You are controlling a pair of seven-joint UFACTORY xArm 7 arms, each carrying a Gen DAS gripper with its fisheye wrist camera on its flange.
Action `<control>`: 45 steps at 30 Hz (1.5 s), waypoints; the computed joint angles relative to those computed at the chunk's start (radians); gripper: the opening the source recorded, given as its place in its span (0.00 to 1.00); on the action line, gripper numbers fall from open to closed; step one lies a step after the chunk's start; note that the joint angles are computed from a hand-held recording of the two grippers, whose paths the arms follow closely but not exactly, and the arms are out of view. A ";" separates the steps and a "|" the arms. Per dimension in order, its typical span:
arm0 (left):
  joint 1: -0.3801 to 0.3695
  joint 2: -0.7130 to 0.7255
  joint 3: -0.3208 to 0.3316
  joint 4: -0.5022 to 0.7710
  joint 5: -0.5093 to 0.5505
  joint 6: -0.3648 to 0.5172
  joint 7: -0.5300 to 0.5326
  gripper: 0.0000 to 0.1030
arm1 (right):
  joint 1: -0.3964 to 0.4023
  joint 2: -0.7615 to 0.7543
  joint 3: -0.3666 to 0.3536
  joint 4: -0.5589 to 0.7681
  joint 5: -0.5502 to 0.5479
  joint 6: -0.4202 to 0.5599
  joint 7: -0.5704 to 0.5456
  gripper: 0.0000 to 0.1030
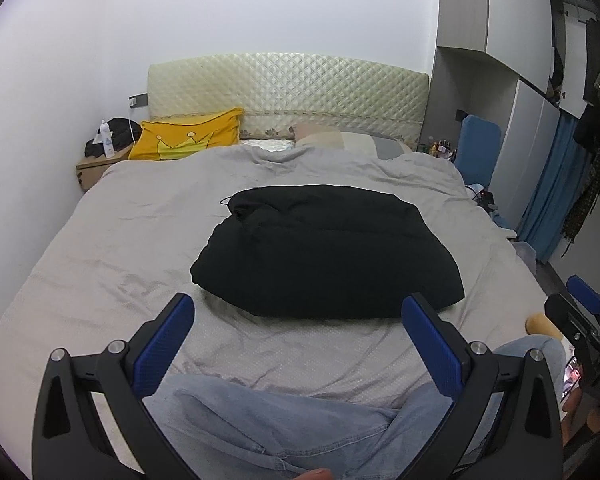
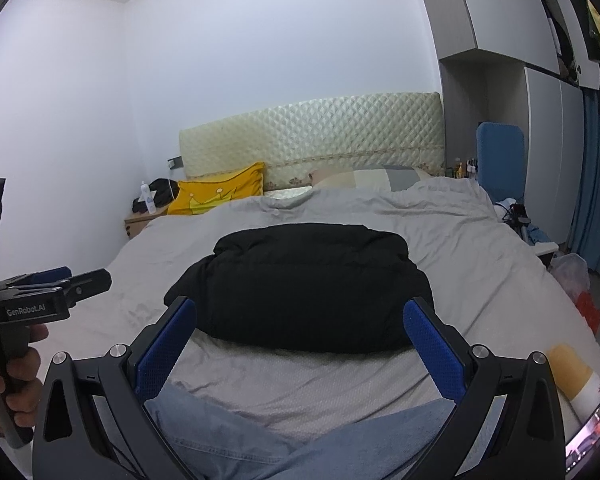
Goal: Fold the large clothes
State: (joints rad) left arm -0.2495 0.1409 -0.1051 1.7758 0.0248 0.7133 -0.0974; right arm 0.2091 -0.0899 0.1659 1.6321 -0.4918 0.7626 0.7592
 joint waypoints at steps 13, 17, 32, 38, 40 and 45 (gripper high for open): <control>-0.006 -0.012 -0.001 -0.013 0.018 -0.004 -0.010 1.00 | -0.001 -0.007 0.002 -0.008 -0.006 0.000 0.001 1.00; -0.005 -0.027 -0.002 -0.031 0.021 -0.015 -0.013 1.00 | -0.002 -0.010 0.004 -0.009 -0.010 0.003 0.008 1.00; -0.006 -0.041 -0.006 -0.040 0.020 0.003 -0.017 1.00 | -0.010 -0.032 0.016 -0.024 -0.037 0.016 0.037 1.00; -0.006 -0.046 -0.007 -0.049 0.017 -0.004 -0.014 1.00 | -0.015 -0.043 0.026 -0.035 -0.059 0.022 0.057 1.00; -0.006 -0.046 -0.007 -0.050 0.017 -0.003 -0.015 1.00 | -0.016 -0.048 0.027 -0.041 -0.057 0.022 0.060 1.00; -0.004 -0.058 -0.009 -0.066 0.004 -0.006 -0.005 1.00 | -0.020 -0.052 0.029 -0.042 -0.055 0.026 0.053 1.00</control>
State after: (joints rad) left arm -0.2530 0.0828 -0.1137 1.7096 0.0291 0.7076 -0.1027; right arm 0.1891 -0.1416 0.1947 1.5899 -0.5465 0.7890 0.8126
